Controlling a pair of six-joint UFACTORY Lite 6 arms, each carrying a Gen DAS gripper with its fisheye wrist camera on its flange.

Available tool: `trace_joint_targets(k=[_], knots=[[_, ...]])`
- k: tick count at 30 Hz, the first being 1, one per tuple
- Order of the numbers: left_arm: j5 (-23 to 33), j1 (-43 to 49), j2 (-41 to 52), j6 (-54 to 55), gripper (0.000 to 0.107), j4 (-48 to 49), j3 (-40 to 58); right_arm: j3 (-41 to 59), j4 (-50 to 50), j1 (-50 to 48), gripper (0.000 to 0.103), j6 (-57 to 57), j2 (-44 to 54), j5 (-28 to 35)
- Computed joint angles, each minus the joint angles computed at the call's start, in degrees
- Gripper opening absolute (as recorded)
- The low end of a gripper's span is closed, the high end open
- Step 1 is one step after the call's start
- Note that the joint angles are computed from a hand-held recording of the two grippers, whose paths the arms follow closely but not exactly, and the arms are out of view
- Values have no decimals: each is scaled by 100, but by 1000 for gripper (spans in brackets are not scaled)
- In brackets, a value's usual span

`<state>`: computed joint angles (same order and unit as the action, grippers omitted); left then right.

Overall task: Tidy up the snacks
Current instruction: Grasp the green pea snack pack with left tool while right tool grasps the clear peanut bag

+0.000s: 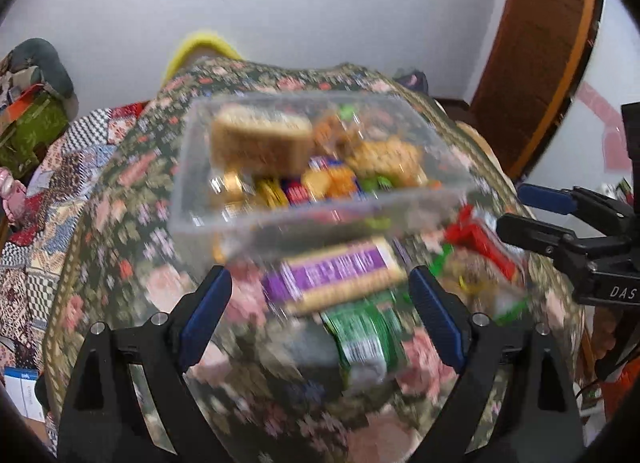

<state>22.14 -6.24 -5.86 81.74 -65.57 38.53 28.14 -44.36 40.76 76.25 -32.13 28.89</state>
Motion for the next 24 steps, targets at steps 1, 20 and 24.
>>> trace_joint_targets(k=[1, 20, 24], knots=[[-13, -20, -23, 96, 91, -84, -119, -156, 68, 37, 71, 62, -76, -106], [-437, -783, 624, 3787, 67, -4184, -1067, -1113, -524, 162, 56, 1757, 569, -1594], [-250, -682, 622, 4028, 42, -4300, -1130, -1167, -1366, 447, 45, 2863, 527, -1371]])
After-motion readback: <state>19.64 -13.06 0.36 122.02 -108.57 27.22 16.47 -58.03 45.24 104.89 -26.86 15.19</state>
